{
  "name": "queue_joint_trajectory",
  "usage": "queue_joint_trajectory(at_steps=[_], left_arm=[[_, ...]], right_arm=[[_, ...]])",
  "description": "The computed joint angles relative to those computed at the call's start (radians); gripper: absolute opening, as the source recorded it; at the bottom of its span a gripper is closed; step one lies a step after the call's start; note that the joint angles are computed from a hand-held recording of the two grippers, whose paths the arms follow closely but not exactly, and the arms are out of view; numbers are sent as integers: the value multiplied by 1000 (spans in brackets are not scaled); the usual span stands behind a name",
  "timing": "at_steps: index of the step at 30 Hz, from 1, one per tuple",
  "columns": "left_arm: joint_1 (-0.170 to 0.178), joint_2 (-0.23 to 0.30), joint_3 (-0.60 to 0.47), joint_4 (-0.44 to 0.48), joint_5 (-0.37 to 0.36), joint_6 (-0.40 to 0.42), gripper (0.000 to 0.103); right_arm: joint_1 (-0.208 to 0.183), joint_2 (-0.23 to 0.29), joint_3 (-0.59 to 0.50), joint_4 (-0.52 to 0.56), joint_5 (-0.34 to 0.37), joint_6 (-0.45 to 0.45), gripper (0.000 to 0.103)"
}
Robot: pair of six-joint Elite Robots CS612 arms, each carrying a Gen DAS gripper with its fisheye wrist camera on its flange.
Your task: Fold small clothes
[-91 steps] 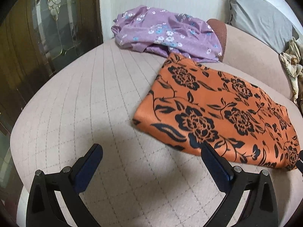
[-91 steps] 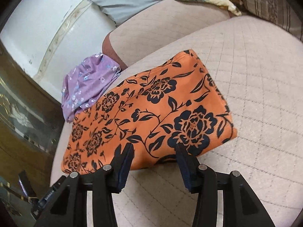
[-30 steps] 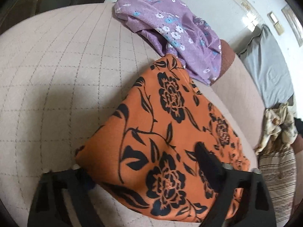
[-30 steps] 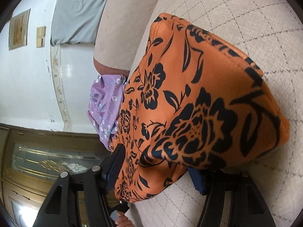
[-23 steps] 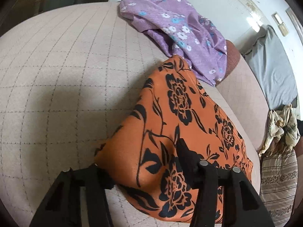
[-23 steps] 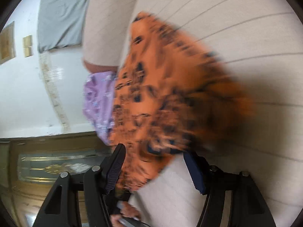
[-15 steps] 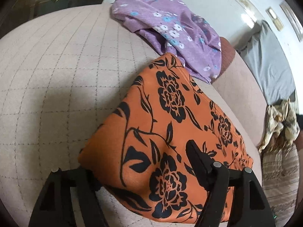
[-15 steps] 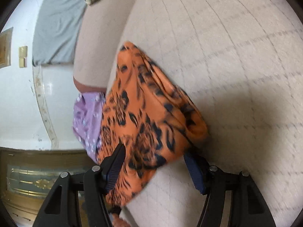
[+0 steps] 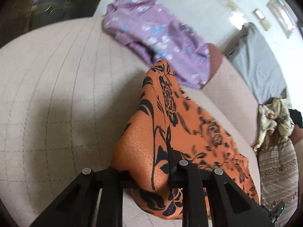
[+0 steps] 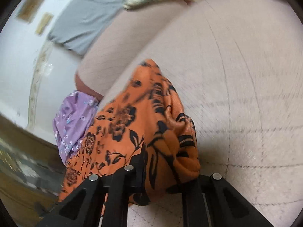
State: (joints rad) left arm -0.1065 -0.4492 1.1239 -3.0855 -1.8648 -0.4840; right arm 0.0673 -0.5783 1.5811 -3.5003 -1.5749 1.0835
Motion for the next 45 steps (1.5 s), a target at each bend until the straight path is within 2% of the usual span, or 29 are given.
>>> queue_joint_trajectory(at_steps=[4, 7, 9, 10, 12, 14, 15, 17, 19, 21, 22, 25, 26, 28, 30, 33, 36, 39, 42, 45], left_arm=[[6, -38, 62, -64, -31, 30, 20], [14, -73, 118, -74, -32, 63, 19], [22, -87, 142, -53, -38, 71, 20], [22, -93, 148, -9, -21, 97, 20], [21, -96, 139, 107, 16, 125, 22], [27, -90, 123, 193, 11, 132, 27], [34, -86, 116, 210, -3, 120, 35], [50, -93, 121, 183, -10, 77, 37], [47, -112, 151, 104, 94, 76, 39], [38, -130, 187, 6, 211, 99, 40], [33, -136, 201, -49, 253, 116, 44], [14, -144, 225, -140, 306, 185, 54], [3, -146, 233, -158, 302, 225, 56], [-14, -149, 242, -163, 264, 293, 64], [-39, -151, 251, -152, 256, 370, 65], [-76, -145, 250, -105, 330, 461, 66], [-89, -138, 238, -14, 369, 470, 66], [-93, -125, 226, 41, 398, 467, 66], [-99, -122, 241, 0, 429, 507, 67], [-103, -114, 245, -29, 444, 539, 68]], right_arm=[[25, -30, 22, -22, -108, -82, 11], [36, -59, 59, -53, -139, -121, 11], [35, -78, 81, -55, -115, -124, 11], [35, -84, 90, -53, -104, -131, 11], [38, -99, 107, 4, -90, -164, 12], [31, -112, 112, 119, -42, -173, 15], [25, -115, 109, 174, -20, -156, 16], [-5, -112, 117, 173, 79, -77, 16], [-29, -116, 144, 115, 122, 14, 20], [-35, -133, 170, 98, 95, 35, 27], [-30, -147, 183, 107, 40, 31, 29], [11, -178, 189, 146, -199, -53, 29], [20, -180, 182, 141, -238, -83, 29], [36, -168, 151, 102, -263, -184, 29], [55, -151, 102, 111, -241, -292, 29], [74, -120, 41, 128, -155, -436, 29], [87, -91, -20, 252, -77, -548, 29], [81, -71, -51, 427, -16, -559, 29], [77, -78, -55, 432, -16, -556, 28], [72, -72, -75, 406, -52, -562, 28]])
